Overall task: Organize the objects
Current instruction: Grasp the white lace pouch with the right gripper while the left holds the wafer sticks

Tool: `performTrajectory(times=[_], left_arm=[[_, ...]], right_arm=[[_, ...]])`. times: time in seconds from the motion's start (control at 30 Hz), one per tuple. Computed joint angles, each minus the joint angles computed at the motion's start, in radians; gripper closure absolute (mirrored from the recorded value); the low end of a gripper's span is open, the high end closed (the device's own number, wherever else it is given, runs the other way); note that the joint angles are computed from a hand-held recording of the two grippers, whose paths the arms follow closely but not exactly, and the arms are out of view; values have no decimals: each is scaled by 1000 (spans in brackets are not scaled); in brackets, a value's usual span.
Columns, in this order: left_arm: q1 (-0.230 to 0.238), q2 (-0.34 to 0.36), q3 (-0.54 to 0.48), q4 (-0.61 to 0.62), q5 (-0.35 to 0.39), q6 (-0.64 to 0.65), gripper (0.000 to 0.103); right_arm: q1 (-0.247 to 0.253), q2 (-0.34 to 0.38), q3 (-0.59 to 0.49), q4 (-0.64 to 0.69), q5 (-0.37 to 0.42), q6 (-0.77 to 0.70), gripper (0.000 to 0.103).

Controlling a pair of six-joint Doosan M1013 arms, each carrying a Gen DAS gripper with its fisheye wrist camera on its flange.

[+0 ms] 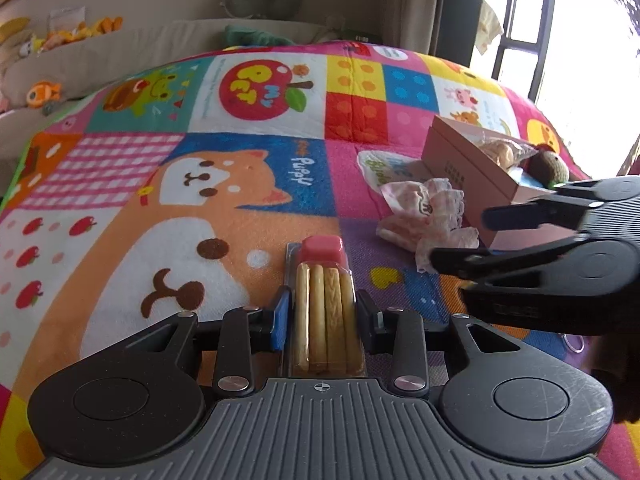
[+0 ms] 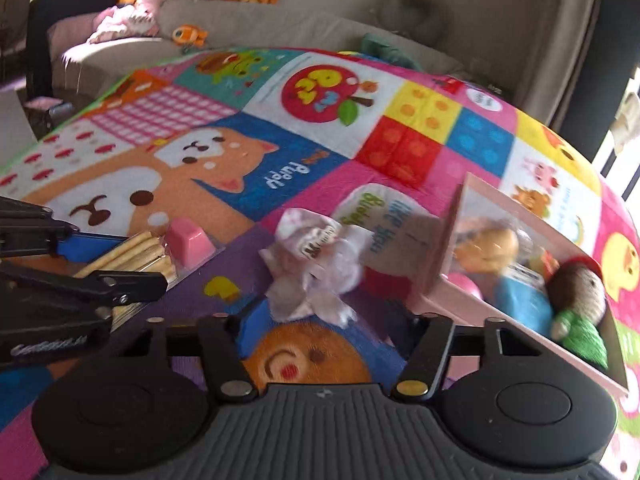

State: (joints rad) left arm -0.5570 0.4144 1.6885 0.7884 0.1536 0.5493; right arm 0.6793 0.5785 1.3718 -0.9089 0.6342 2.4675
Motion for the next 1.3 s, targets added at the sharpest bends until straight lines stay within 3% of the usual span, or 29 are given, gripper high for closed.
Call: performTrajectory(times=[0.1,0.17,0.37,0.63,0.77,0.83,0.93,0.97,1.03,1.17,1.3], left_arm=[[9,-2,7,-45,-26,23,64],[11,-2,8,-60,-31,33,64],[18,-4,13,-128,-53,81,64],[24,-4,16,-236,-70,174,64],[26,-5,18,-263,-75,195,64],[27,-5,19,-283,-79,210,64],[28,-5,20,-310,-83,231,64],[28,-5,20,-319,-84,240,64],[28,-5,20,-325,-84,246,64],[28,-5,20,-328,-84,249,64],[29,-5,20,-355,-87,274,64]], right_arm=[[-6,13,-23,25,-4,-42,56],[-13,17,-40,111,-4,-109,73],[-12,-8,-10,228,12,-198,91],[-6,-110,99,466,-4,-327,92],[-14,-146,134,653,-36,-426,92],[-4,-156,145,640,-50,-427,86],[12,-175,169,549,-94,-361,46],[18,-179,176,508,-105,-334,38],[29,-175,174,422,-85,-290,35],[42,-144,145,303,28,-215,34],[66,-112,138,47,161,-65,34]])
